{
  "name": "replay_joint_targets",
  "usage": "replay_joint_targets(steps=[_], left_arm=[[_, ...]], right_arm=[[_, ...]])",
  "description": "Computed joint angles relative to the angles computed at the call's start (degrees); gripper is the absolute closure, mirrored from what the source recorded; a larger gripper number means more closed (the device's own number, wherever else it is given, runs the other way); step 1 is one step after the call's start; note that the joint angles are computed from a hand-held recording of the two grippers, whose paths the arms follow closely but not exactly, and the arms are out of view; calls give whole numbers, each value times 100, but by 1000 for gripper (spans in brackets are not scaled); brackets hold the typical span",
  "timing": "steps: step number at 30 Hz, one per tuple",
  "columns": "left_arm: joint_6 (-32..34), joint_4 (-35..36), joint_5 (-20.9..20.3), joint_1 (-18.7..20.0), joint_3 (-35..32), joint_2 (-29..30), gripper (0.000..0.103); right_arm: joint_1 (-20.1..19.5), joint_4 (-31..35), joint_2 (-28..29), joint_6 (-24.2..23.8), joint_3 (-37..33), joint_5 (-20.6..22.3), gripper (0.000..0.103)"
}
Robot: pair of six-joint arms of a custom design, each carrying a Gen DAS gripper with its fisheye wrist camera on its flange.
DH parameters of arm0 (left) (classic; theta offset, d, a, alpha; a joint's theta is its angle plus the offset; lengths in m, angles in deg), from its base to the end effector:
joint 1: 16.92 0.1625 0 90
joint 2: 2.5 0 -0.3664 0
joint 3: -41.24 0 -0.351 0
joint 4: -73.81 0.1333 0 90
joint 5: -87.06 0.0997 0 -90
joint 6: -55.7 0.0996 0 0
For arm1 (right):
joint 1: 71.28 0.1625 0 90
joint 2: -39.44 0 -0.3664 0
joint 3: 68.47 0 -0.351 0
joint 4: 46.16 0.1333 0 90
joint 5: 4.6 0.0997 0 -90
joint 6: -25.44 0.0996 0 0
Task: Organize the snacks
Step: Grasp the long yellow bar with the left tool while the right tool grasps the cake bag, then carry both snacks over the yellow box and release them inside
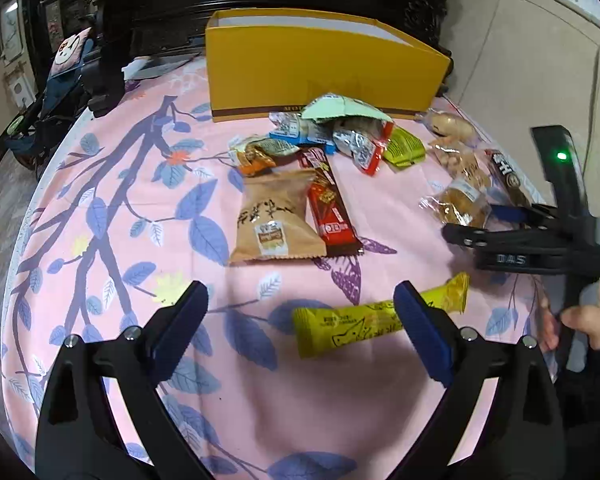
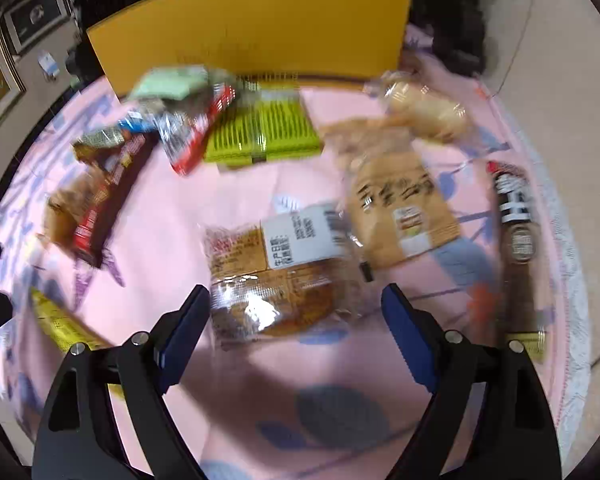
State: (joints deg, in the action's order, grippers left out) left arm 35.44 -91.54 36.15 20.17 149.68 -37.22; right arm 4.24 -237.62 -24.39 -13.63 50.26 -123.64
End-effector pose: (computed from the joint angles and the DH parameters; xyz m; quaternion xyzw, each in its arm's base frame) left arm -0.2817 -0.4588 -0.0402 0.2603 0.9056 -0.2101 0.2606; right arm -0.0416 -0.5007 0.2167 0.0925 -0.8900 0.2378 0.3780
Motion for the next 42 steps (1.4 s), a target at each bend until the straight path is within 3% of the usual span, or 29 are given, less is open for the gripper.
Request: replay_joint_targets(steps=[3, 6, 7, 17, 20, 23, 26, 28, 30, 36, 38, 40, 42], left_arm=[[157, 11, -90, -13, 1, 42, 8], [369, 113, -254, -8, -42, 71, 8], [484, 134, -358, 5, -64, 79, 7], [2228, 795, -1505, 331, -795, 457, 5], [2503, 971, -1550, 409, -913, 574, 6], [2611, 741, -1421, 352, -793, 652, 20], [2332, 394, -1161, 251, -612, 663, 42], [2041, 232, -1287, 318, -573, 608, 71], [1890, 163, -1454, 394, -585, 583, 74], [1945, -100, -1212, 165, -683, 891, 72], [1668, -217, -1111, 113, -650, 933, 72], [1445, -293, -965, 59, -603, 960, 81], [1241, -338, -1070, 64, -501, 885, 82]], right_arm=[[-53, -505, 167, -116, 28, 193, 6], [-73, -545, 1, -81, 185, 310, 33], [-121, -409, -167, 18, 281, 395, 35], [-292, -459, -443, 10, 598, 608, 34], [-364, -355, -537, 107, 620, 765, 34], [-403, -318, -564, 158, 617, 858, 33], [-373, -419, -502, 132, 615, 803, 31], [-358, -500, -457, 116, 610, 769, 30], [-337, -592, -395, 62, 596, 715, 30], [-248, -1089, -136, -281, 616, 502, 26], [-234, -1108, -138, -284, 623, 460, 29], [-204, -971, -241, -177, 676, 431, 41], [-236, -862, -395, -13, 785, 524, 46]])
